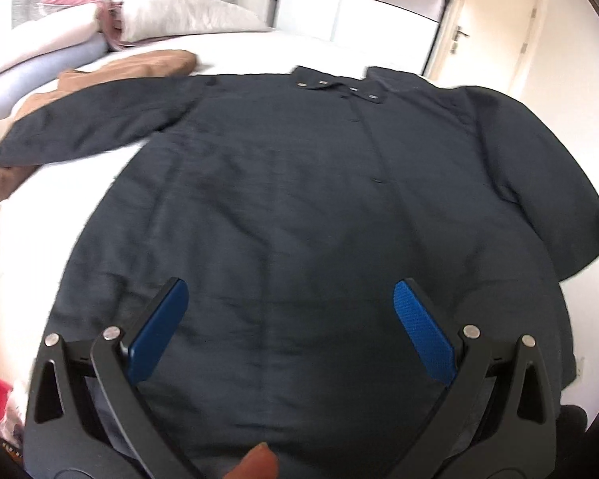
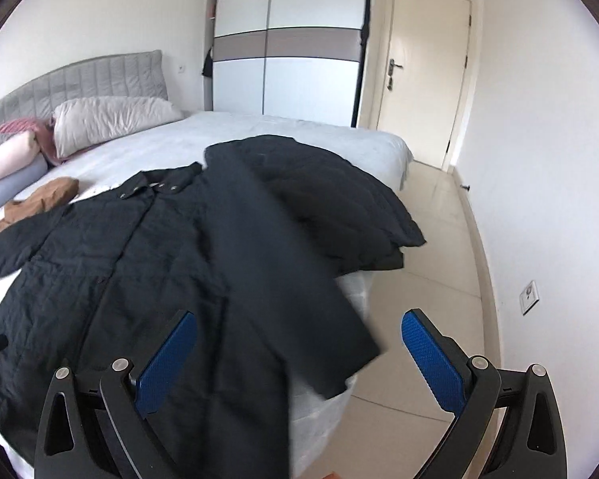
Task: Fold large clothes
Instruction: 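Grasp the coat sleeve cuff with the right tool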
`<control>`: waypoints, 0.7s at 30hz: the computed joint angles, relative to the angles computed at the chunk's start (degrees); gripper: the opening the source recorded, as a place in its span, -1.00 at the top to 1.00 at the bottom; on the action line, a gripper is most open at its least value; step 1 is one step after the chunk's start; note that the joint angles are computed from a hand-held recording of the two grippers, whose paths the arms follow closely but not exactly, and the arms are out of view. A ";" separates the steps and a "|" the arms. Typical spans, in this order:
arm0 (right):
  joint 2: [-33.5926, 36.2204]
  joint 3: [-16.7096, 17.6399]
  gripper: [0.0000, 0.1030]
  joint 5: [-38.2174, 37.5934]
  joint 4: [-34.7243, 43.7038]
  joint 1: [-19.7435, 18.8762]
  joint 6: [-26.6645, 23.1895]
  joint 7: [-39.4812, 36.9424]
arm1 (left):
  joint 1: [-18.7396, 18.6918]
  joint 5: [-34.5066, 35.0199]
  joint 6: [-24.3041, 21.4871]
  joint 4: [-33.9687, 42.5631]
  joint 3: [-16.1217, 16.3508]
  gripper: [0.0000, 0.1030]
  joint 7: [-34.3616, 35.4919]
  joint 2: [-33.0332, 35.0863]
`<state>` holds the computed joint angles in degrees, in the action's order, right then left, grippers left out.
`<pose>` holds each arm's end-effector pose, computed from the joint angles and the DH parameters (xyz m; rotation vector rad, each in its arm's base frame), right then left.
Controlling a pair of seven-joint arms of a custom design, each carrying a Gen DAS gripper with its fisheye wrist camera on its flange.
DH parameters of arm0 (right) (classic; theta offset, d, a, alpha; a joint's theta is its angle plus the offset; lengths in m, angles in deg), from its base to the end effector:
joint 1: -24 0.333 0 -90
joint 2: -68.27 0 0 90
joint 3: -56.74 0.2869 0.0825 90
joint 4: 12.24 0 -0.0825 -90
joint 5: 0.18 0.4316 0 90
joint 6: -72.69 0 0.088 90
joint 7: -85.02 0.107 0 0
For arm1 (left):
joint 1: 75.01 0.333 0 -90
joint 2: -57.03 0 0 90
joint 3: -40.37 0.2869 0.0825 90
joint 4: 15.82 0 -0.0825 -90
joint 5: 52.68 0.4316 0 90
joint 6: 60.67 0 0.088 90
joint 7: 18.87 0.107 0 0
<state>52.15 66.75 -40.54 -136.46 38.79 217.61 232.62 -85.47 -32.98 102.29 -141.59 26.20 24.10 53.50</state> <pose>0.5122 0.2509 0.5377 -1.6398 1.8249 -0.8571 0.5455 -0.2711 0.4363 -1.9680 1.7922 -0.9091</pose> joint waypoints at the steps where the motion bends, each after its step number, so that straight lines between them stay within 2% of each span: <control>1: -1.18 -0.51 -1.00 -0.70 -1.37 -0.33 2.12 -0.09 | -0.34 -1.33 0.02 0.44 0.01 -0.99 1.52 0.53; 2: -1.88 -1.23 -1.00 -1.26 -3.09 -0.90 5.23 -0.33 | -0.69 -2.53 -0.04 0.68 0.01 -0.99 2.82 0.90; 4: -1.55 -1.57 -1.00 -1.26 -4.24 -1.91 7.20 -0.63 | -1.20 -2.65 -0.42 1.44 -0.07 -0.99 3.25 1.73; 6: -0.31 -3.57 -1.00 3.05 -5.97 -1.77 11.77 -2.26 | -1.63 -1.17 -0.94 2.38 -0.02 -0.99 2.67 2.63; 8: 0.43 -4.66 -1.00 5.92 -7.26 -2.05 17.31 -3.40 | -2.43 -5.12 -0.45 2.63 0.17 -0.99 6.90 3.16; 10: 1.86 -6.31 -1.00 11.06 -8.36 -1.16 22.95 -6.54 | -3.07 -9.71 0.86 2.66 0.28 -0.99 11.50 3.84; 12: 3.37 -9.16 -0.99 19.70 -8.86 2.14 25.59 -13.79 | -3.58 -9.41 1.04 3.03 0.50 -0.99 11.40 4.34; 13: 3.66 -9.50 -0.97 22.24 -8.88 2.84 25.99 -15.96 | -3.78 -8.15 1.00 3.39 0.67 -0.99 10.65 4.76; 16: 4.54 -11.22 -0.45 31.04 -8.52 5.68 25.74 -23.62 | -4.37 -3.19 0.76 3.90 1.20 -0.99 6.86 5.21; 17: 4.82 -11.84 -0.14 34.01 -8.01 6.68 24.98 -26.64 | -4.61 -1.04 0.13 4.32 1.40 -0.99 5.37 5.45; 18: 4.94 -11.07 0.25 34.13 -7.39 5.97 23.84 -27.14 | -4.77 0.14 0.00 4.60 1.54 -0.99 4.70 5.69; 20: 4.23 -9.56 0.69 33.66 -6.85 4.26 21.61 -27.78 | -5.13 2.22 -0.35 5.46 1.86 -0.99 3.55 6.39; 21: 3.74 -7.86 0.74 30.73 -6.29 2.18 20.27 -25.64 | -5.32 3.04 -0.47 5.43 2.00 -0.99 3.06 6.22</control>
<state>55.89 58.88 -9.81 -142.74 40.97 237.88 206.98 -90.79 -29.95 101.82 -136.16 28.20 27.16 59.72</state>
